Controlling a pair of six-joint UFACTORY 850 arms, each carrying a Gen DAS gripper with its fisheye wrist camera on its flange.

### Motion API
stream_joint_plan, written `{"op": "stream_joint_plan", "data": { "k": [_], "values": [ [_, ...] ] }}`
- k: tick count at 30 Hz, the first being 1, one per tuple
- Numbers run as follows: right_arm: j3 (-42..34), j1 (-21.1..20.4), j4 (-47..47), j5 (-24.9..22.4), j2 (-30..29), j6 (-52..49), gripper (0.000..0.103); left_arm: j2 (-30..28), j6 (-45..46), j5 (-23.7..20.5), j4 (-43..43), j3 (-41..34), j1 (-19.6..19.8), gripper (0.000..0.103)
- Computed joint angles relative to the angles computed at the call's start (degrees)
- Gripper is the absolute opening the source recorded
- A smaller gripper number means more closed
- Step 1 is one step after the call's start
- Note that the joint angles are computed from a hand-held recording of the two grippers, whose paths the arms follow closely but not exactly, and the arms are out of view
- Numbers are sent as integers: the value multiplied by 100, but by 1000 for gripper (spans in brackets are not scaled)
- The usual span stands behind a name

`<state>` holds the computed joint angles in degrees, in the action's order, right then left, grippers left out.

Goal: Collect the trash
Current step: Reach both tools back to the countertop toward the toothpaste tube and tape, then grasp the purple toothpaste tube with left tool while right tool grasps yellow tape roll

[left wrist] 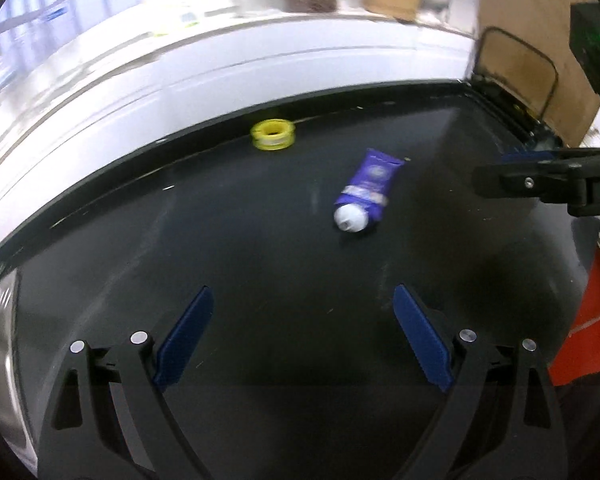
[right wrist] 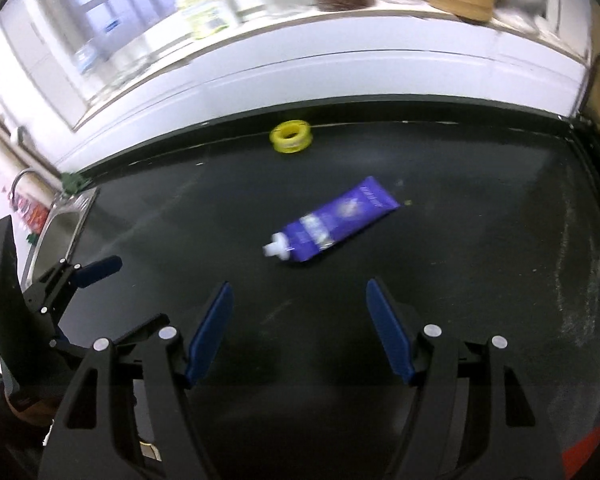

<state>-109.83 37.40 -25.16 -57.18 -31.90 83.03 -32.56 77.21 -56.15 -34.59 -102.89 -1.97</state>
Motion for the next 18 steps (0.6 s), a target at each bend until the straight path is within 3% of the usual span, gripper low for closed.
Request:
{"op": "stream_joint_plan", "data": {
  "k": [7, 10, 15, 18],
  "values": [
    [931, -381, 180, 504, 508, -160, 67, -229, 61, 186, 341, -48, -536, 89],
    [1258, -580, 429, 685, 679, -401, 67, -596, 67, 175, 501, -384, -825, 89],
    [1600, -913, 820, 905, 829, -937, 67, -1262, -99, -140, 739, -1145, -1192, 89],
    [1726, -1109, 1012, 1027, 855, -1259, 67, -1576, -250, -383, 870, -1532, -1312, 82]
  ]
}}
